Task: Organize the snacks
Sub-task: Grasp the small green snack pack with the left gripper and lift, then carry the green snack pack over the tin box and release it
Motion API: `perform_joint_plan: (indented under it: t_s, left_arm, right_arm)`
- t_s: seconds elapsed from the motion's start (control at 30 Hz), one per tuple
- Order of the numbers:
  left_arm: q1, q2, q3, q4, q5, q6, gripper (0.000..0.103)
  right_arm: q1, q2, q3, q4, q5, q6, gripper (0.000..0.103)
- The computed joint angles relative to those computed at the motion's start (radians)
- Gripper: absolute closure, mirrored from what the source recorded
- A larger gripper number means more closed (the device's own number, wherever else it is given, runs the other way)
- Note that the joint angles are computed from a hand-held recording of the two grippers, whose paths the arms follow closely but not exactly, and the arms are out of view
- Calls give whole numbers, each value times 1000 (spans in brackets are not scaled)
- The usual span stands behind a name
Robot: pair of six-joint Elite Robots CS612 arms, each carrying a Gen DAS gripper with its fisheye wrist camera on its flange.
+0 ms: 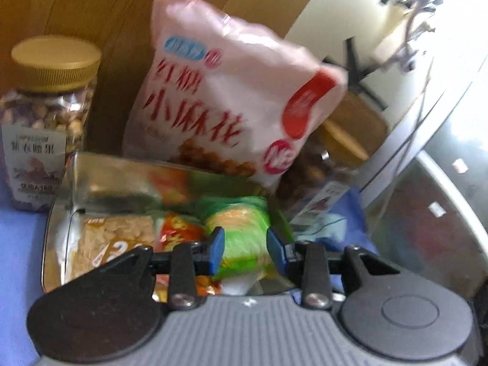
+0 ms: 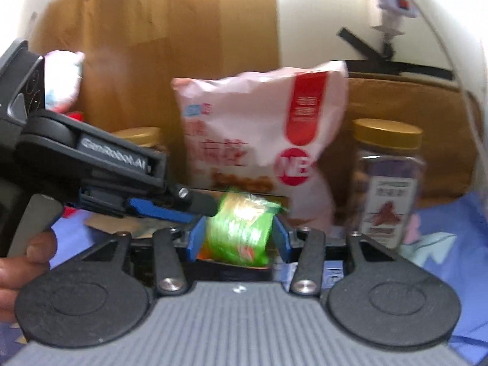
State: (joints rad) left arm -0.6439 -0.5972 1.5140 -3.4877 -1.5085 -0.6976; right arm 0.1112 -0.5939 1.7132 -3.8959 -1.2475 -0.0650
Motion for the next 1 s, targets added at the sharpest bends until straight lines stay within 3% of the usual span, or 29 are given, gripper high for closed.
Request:
perform_joint_plan:
  t_s: [0.17, 0.3, 0.4, 0.47, 0.57, 0.67, 0.7, 0.77, 0.83, 0.87, 0.93, 0.97, 1.0]
  left_arm:
    - [-2, -11, 63, -101, -32, 22, 73]
    - [-7, -45, 172, -233, -25, 14, 72]
    - [-17, -74, 247, -261, 35, 2, 72]
    - [-24, -86, 281, -256, 76, -13, 72]
    - [-17, -92, 308, -232, 73, -71, 64]
    - [-3, -83, 304, -215, 52, -124, 61]
    - [3, -79, 299, -211, 40, -135, 52]
    - [14, -69, 282, -186, 21, -155, 48]
    - [26, -60, 260, -134, -7, -164, 48]
    - [32, -55, 251, -116, -29, -174, 53]
    - [43, -37, 233, -103, -97, -201, 63]
    - [42, -32, 227, -99, -113, -199, 70]
    - [34, -32, 228, -100, -93, -182, 69]
  right_arm:
    - [-25, -15, 82, -57, 62, 103, 51]
    - [-50, -36, 139, 15, 233, 179, 51]
    - [-47, -45, 160, 83, 315, 130, 51]
    - [-28, -58, 168, 137, 320, 46, 51]
    - [7, -75, 155, 227, 323, -46, 48]
    - [42, -73, 115, 288, 290, -75, 25]
    - [51, -70, 101, 303, 273, -77, 24]
    - [67, -65, 70, 347, 238, -83, 23]
    - [76, -61, 44, 403, 207, -75, 22]
    - [69, -61, 37, 449, 232, -57, 18]
    - [54, -56, 31, 482, 281, 6, 20]
    - [50, -58, 36, 481, 291, 20, 23]
    - [48, -61, 43, 474, 291, 25, 26]
